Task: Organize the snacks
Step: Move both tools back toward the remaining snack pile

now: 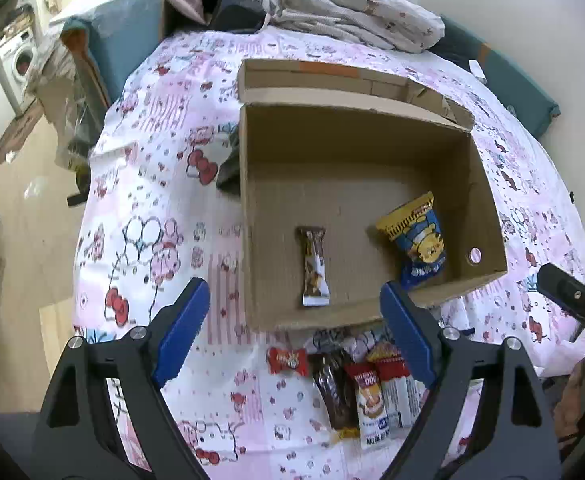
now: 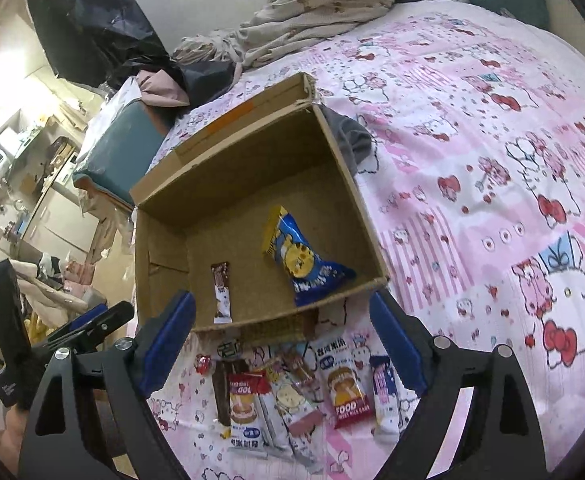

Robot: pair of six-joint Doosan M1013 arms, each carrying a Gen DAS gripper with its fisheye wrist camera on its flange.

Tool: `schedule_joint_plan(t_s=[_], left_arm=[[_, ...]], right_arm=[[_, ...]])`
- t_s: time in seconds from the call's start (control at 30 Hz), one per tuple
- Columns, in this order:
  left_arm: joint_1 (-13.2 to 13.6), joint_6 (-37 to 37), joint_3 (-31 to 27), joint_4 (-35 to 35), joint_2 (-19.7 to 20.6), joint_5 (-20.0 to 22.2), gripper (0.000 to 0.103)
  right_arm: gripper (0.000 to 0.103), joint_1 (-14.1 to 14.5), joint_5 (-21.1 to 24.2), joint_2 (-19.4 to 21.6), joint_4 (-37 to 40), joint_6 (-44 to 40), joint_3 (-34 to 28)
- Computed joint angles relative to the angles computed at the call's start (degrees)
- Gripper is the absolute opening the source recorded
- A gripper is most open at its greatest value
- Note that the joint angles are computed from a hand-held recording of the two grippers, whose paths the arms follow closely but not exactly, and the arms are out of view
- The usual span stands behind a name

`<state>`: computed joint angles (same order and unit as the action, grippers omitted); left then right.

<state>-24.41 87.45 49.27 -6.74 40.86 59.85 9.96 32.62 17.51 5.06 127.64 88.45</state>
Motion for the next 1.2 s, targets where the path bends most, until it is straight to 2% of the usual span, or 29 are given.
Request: schedule_joint_plan(t_s=[0.23,0.4,0.67,0.77,0.87,0.93,1.1,1.2], left_arm=[[-0.01,-0.13,2.38,-0.15,-1.38,0.01,0.085],[0.18,-2.79,1.89,-2.34,-1.02,3.53,0.085],[-0.52,-4.08,4.49,0.13,-1.69,4.34,0.085],[-0.09,-4.94,4.38,-1.07,-0.98,6.79,0.084],[-0.03,-6.59,4.13,-0.38,-0.09,9.13,0.073],[-0.01,-6.24,3.24,-1.16,1.01,11.35,0.055],[-0.98,-6.55,1.66,0.51,3.46,15.58,0.042],[-1.56,-6.33,0.80,0.27,4.79,17.97,0.041]], right_arm=[[0.091,-0.08,1.58,-0.22,2.05,1.58,0.96],[0.091,-0.08,2.24,-0.48,3.00,2.47,1.42],[0.091,-0.90,4.39,-1.01,3.03,9.36,2.82],[0.091,-1.47,4.90,-1.02,4.42,10.53,3.35],[0.091,-1.81,5.23,-0.95,5.66,10.91,3.60],[0.091,-1.97,5.26,-0.91,6.60,10.82,3.69],[0.091,-2.04,5.37,-0.67,7.65,10.23,3.47],[0.091,-2.05,5.18,-0.56,8.61,9.62,3.40]])
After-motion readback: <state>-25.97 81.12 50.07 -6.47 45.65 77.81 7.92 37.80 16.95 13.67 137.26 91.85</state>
